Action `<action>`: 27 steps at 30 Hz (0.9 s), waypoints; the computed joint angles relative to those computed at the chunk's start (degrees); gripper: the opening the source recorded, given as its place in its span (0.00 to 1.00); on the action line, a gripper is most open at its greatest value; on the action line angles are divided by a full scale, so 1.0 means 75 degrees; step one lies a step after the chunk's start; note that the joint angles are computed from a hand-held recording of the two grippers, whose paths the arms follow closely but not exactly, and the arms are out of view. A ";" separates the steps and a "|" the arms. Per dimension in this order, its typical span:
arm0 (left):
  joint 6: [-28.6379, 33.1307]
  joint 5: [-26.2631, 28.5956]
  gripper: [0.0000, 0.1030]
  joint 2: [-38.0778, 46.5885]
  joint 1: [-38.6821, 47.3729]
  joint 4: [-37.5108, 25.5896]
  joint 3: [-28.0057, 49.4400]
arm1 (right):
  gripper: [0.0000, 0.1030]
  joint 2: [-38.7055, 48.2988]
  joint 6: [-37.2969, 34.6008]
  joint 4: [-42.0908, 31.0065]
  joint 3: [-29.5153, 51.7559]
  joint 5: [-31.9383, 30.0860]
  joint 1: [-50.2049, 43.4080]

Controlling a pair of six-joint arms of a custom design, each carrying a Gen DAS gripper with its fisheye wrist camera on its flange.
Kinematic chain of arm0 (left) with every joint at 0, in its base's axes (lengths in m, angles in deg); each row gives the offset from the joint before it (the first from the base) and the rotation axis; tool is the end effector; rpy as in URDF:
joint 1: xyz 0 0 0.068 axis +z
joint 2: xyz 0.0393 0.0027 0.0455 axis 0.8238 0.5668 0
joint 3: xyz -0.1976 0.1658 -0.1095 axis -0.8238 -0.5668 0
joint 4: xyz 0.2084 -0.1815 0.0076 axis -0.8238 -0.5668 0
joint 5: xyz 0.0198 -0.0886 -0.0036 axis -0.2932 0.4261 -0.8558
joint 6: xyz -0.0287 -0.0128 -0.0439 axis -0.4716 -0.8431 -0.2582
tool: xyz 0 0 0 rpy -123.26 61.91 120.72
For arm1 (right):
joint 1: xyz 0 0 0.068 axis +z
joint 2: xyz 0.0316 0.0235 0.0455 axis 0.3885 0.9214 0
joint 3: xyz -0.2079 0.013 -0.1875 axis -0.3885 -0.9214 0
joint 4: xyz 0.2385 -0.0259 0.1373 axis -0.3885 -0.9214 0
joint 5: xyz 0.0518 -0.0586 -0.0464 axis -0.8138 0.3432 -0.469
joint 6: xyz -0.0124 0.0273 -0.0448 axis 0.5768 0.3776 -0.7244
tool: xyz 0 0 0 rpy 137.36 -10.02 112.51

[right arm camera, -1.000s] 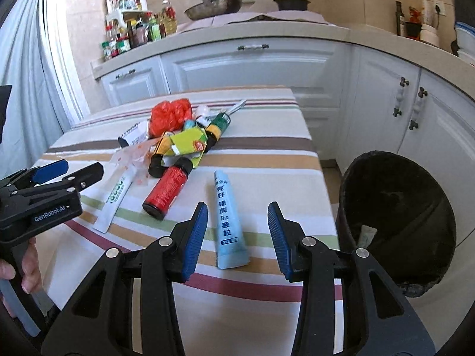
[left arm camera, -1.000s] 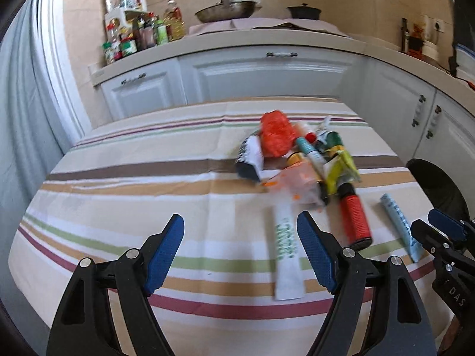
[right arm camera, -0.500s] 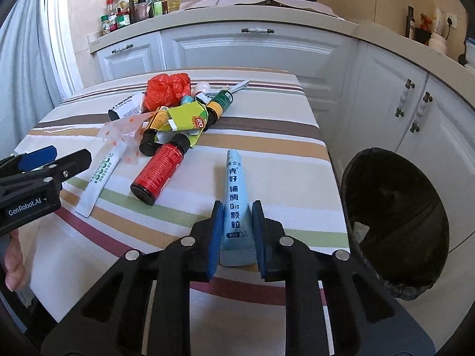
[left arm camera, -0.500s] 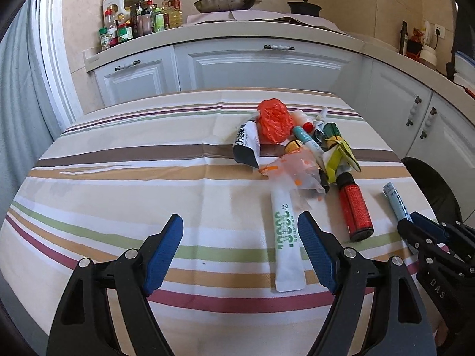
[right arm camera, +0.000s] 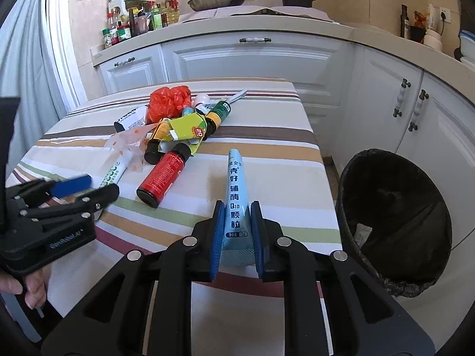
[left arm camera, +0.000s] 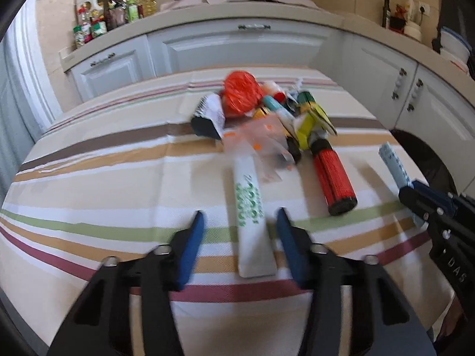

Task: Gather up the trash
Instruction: 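Grasp the light blue tube with the right gripper, then carry the blue tube toward the bin with the right gripper while the left gripper grasps the white tube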

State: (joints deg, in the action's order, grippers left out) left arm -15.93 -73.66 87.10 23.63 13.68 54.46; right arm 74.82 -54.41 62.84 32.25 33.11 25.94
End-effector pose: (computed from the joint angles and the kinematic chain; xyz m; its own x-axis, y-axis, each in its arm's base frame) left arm 0.1720 -0.0969 0.1349 -0.7190 0.2019 -0.6651 0.2364 0.9709 0.0393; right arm 0.1312 0.0082 0.1268 -0.6682 0.0180 -0.7438 -0.0409 0.9973 0.0608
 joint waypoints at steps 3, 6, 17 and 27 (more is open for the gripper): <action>0.0018 -0.0075 0.24 -0.0112 -0.0131 0.0005 -0.0075 | 0.17 -0.0254 -0.0040 -0.0162 -0.0035 -0.0114 -0.0126; -0.0034 0.0190 0.20 -0.0316 -0.0040 0.0011 -0.0189 | 0.17 -0.0570 -0.0082 -0.0364 -0.0068 -0.0188 -0.0211; -0.0096 0.0103 0.20 -0.1162 0.0272 -0.0558 -0.0391 | 0.17 -0.1095 -0.0053 -0.0675 -0.0113 -0.0284 -0.0282; -0.0052 -0.0271 0.19 -0.2376 0.0195 -0.1249 -0.0306 | 0.17 -0.1859 -0.0380 -0.1273 -0.0022 -0.0786 -0.1068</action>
State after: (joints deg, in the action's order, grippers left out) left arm -16.32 -75.69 69.28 25.09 4.31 52.17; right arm 60.87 -57.26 53.29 32.09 27.21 17.93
